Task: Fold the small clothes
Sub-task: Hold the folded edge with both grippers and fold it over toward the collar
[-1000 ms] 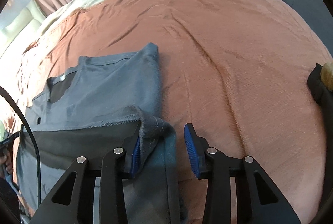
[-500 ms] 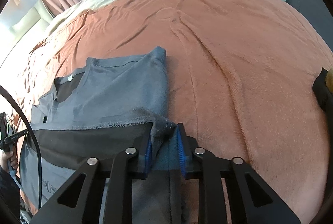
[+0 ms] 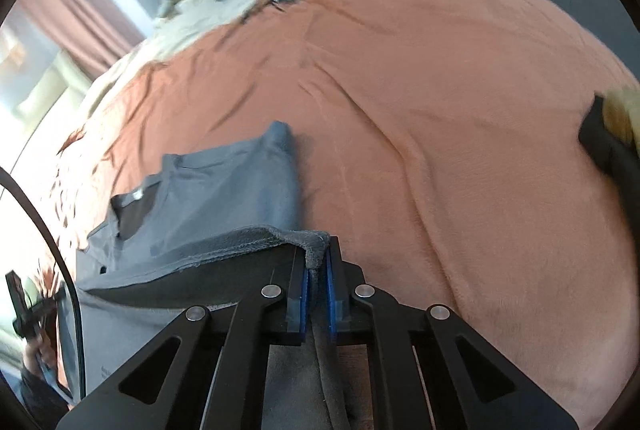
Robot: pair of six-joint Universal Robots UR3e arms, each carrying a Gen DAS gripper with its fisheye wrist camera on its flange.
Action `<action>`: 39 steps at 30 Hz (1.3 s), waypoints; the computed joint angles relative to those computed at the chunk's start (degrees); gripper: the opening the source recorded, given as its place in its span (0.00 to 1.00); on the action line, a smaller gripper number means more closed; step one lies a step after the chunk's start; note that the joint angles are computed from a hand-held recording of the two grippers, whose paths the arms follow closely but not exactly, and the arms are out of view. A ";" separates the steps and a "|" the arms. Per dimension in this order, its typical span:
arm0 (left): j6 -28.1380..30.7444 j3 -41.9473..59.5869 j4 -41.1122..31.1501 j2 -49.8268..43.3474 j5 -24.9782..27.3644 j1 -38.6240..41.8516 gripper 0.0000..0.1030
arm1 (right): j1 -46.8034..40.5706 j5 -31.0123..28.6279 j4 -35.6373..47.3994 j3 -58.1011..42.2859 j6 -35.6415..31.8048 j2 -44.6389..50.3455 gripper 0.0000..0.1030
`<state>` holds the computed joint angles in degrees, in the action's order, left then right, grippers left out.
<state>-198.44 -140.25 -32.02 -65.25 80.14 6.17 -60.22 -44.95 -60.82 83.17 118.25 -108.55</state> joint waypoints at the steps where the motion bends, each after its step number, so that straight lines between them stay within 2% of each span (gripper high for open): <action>1: -0.06 -0.02 -0.39 -0.36 -0.15 0.14 0.04 | 0.35 -0.14 0.06 0.10 -0.26 0.08 0.04; 3: -0.30 -0.26 0.23 -1.28 0.07 -0.54 0.04 | 0.39 -0.16 2.66 -1.45 -1.75 0.92 0.05; 5: -0.17 -0.10 0.70 -1.83 0.29 -1.18 0.04 | -0.57 0.62 9.24 -5.37 -5.55 2.94 0.09; 7: 0.08 0.05 0.52 -1.96 0.19 -1.04 0.04 | -1.73 1.65 13.78 -8.81 -8.38 4.80 0.26; 9: 0.15 -0.01 0.79 -2.30 -0.46 -0.52 0.04 | -4.87 3.38 22.05 -12.97 -14.85 6.67 0.55; 12: 0.12 0.07 1.63 -3.26 -0.34 -0.68 0.04 | -7.26 4.14 28.19 -16.42 -20.69 7.51 0.61; 14: -0.10 -0.21 2.07 -3.23 -0.37 -0.69 0.04 | -7.99 3.35 26.85 -14.91 -22.29 5.95 0.61; 17: -0.13 -1.11 2.68 -2.21 -0.50 -0.46 0.04 | -5.85 0.56 14.73 -7.74 -18.62 1.46 0.61; 20: -0.16 -1.94 3.53 -1.10 -0.47 -0.37 0.04 | -2.72 -1.86 7.67 -3.35 -15.84 -0.38 0.60; 22: -0.05 -2.41 3.75 -0.26 -0.88 0.12 0.04 | 0.50 -2.92 1.58 -1.10 -12.27 -0.83 0.57; 25: 0.29 -2.47 3.75 0.16 -0.76 0.00 0.04 | 5.76 -4.04 -7.11 1.22 -6.38 0.37 0.45; 28: 0.52 -2.39 3.55 0.31 -0.77 0.08 0.04 | 9.09 -4.05 -12.07 1.61 -2.67 1.30 0.23; 29: 0.61 -2.58 3.52 0.80 -0.85 0.24 0.04 | 10.36 -4.32 -14.42 1.83 -1.12 1.81 0.09; 30: 0.70 -2.71 3.35 1.42 -1.03 0.45 0.04 | 10.84 -4.11 -15.08 1.85 -0.51 1.77 0.05; 35: 1.35 -3.49 0.73 7.39 -2.12 1.95 0.03 | 3.07 0.85 -8.24 3.80 -7.38 -3.86 0.01; 39: 0.67 -3.73 -2.32 13.45 -3.20 3.76 0.03 | -6.18 4.45 7.81 -0.56 -18.08 -6.14 0.01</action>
<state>-197.77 -143.98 -34.34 -51.81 76.94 9.92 -66.40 -40.51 -53.00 82.62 100.18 -114.69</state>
